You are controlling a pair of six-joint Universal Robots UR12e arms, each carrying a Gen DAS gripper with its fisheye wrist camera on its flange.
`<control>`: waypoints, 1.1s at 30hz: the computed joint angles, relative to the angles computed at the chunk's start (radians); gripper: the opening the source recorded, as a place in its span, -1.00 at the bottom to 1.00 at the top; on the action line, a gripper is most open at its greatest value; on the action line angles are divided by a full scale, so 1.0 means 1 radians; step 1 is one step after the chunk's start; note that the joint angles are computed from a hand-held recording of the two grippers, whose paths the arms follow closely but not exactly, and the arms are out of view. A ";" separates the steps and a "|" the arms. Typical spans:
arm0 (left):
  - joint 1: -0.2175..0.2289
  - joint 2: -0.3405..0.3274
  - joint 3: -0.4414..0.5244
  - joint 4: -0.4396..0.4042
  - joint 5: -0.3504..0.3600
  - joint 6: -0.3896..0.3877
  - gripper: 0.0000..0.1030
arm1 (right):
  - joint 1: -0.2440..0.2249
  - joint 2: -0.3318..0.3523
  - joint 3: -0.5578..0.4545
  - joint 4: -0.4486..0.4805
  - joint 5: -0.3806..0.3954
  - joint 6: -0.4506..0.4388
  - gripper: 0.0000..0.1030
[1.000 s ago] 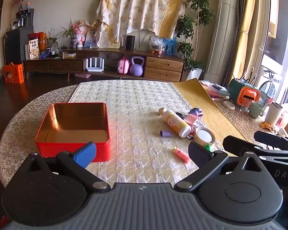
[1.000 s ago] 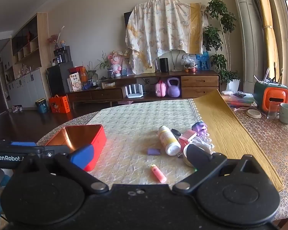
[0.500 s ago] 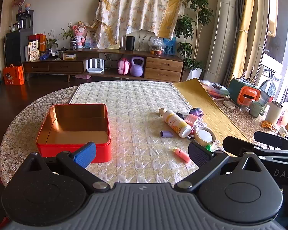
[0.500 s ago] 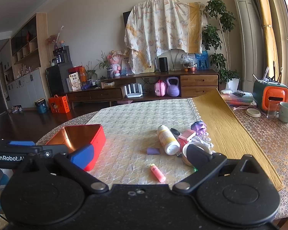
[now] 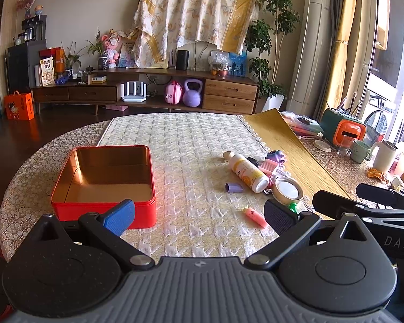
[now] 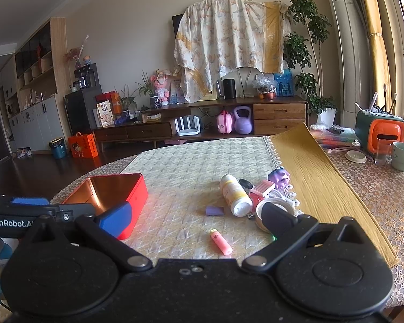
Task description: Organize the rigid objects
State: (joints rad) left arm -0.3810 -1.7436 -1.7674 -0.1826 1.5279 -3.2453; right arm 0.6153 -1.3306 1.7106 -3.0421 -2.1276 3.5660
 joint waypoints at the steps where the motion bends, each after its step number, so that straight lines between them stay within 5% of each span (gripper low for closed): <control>1: 0.000 -0.001 0.001 -0.001 -0.001 0.000 1.00 | 0.000 0.000 0.000 0.000 0.000 0.000 0.99; 18: 0.010 -0.020 0.028 0.007 -0.039 0.012 1.00 | -0.017 -0.005 -0.002 0.005 0.020 0.000 0.97; 33: -0.018 -0.161 0.189 -0.132 -0.123 0.112 1.00 | -0.118 -0.028 0.023 0.132 0.065 0.064 0.92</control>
